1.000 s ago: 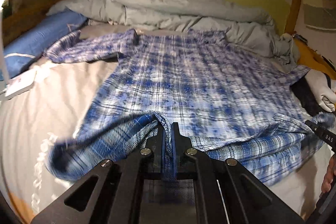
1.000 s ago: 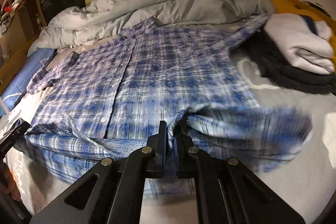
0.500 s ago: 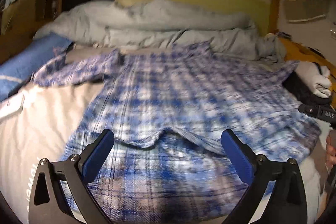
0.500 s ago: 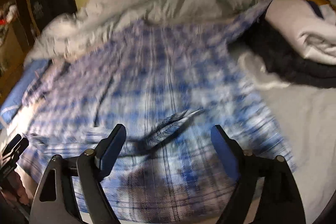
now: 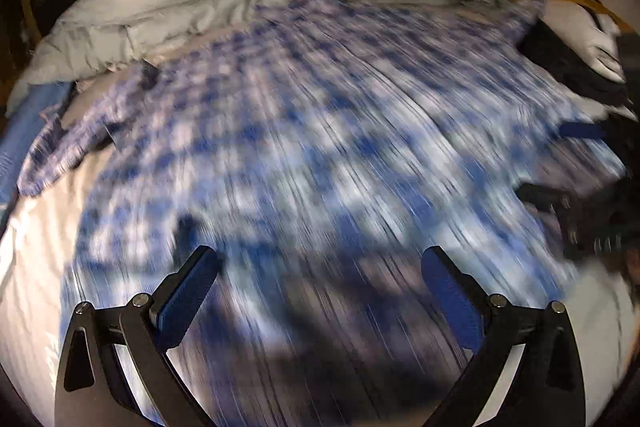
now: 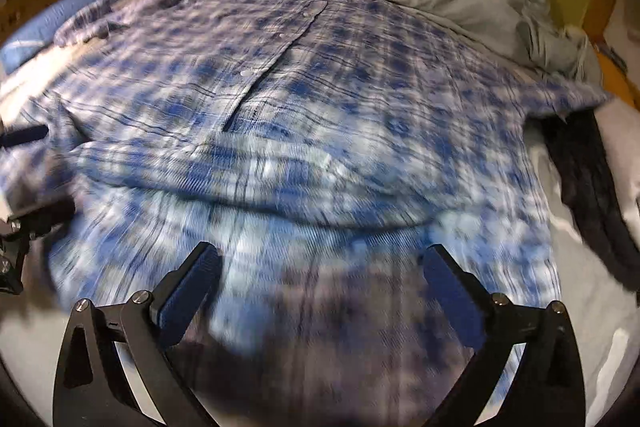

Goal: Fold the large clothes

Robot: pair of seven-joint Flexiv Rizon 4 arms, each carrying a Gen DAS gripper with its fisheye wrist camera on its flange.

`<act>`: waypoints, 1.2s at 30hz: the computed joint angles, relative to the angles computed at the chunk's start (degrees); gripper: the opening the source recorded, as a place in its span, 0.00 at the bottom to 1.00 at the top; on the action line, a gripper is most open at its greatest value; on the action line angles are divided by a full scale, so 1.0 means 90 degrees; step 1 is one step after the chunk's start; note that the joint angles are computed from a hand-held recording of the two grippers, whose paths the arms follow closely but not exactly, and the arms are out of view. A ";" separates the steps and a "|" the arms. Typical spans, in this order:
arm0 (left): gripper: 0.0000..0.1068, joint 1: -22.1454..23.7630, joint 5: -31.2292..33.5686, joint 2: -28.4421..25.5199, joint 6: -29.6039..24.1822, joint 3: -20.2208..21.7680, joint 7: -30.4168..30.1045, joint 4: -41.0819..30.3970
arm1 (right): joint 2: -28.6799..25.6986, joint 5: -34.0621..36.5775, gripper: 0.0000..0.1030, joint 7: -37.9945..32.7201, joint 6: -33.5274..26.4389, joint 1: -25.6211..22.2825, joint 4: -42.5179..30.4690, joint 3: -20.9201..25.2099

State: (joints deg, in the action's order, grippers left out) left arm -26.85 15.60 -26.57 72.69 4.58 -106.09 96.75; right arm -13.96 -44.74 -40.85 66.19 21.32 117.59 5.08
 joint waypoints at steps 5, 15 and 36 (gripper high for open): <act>0.96 0.0016 0.0199 -0.0139 0.0548 0.0430 -0.0849 -0.0184 | 0.0246 -0.2289 0.98 0.2371 -0.0125 -0.0001 0.0184 -0.0721; 0.96 0.0371 0.0363 0.1334 0.1268 0.0776 -0.1296 0.1398 | 0.0905 -0.0486 0.99 0.1557 0.0121 -0.1241 0.0467 -0.0142; 0.64 0.2170 -0.1610 0.1415 0.1140 -0.0461 0.0867 0.2559 | 0.0784 -0.1435 0.02 0.2184 0.0964 -0.1358 0.0799 -0.0802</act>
State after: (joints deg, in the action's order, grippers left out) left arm -7.32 1.11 -13.84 82.96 0.42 -98.28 119.78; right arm -6.90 -57.65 -21.20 74.86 9.10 124.77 -2.14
